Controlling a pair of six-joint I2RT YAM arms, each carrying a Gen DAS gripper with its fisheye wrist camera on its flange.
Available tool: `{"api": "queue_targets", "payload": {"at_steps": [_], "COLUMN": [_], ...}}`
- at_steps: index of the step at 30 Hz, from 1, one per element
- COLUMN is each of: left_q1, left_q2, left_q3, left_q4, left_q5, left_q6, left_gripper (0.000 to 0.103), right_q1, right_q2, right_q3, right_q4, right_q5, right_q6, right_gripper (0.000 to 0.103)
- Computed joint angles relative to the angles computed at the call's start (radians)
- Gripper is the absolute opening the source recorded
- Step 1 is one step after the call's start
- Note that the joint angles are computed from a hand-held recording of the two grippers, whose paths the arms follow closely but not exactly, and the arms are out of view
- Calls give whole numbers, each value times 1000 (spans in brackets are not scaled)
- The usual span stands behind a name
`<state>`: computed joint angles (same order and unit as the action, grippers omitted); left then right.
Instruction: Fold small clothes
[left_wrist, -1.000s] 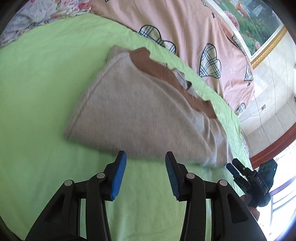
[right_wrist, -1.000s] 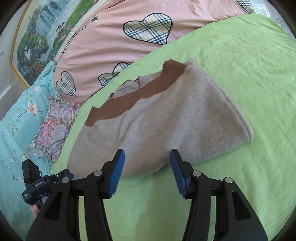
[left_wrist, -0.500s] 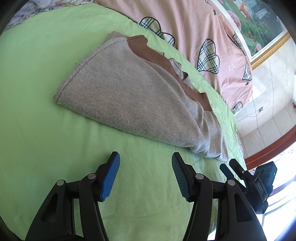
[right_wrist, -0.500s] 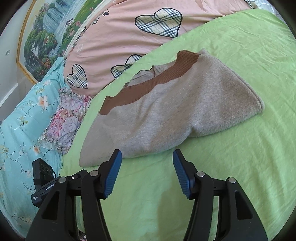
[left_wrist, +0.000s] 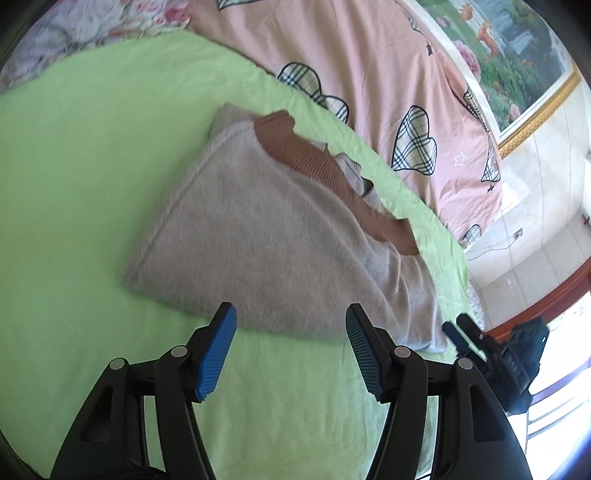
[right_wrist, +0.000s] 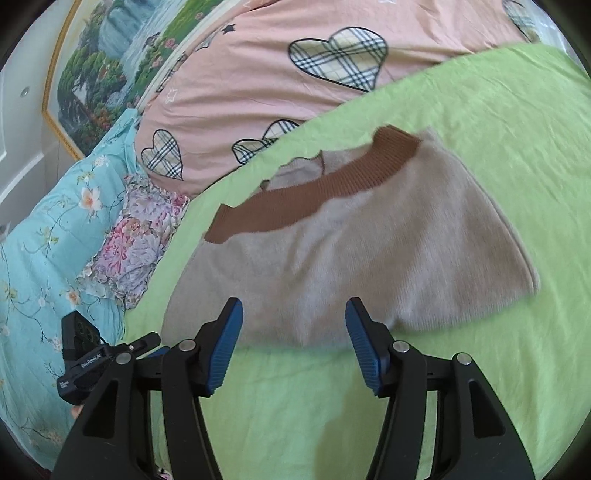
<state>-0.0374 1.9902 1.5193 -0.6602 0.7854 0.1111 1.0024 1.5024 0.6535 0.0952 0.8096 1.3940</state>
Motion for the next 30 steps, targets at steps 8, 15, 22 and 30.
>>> {"api": "queue_targets", "payload": {"at_steps": [8, 15, 22, 30], "left_q1": [-31, -66, -92, -42], "left_q2": [41, 232, 328, 311], "left_q3": [116, 367, 411, 415], "left_q4": [118, 29, 86, 34], "left_q5": [-234, -383, -568, -621], "left_q6": [-14, 53, 26, 8], "left_gripper": [67, 69, 71, 64], "right_q1": [-341, -509, -587, -445], "right_q2": [100, 407, 492, 241], "right_q3": [144, 530, 632, 257], "right_q4": [30, -297, -334, 66], "right_q5": [-336, -526, -462, -498], "right_q6": [-337, -484, -501, -429], "right_gripper": [59, 59, 5, 6]}}
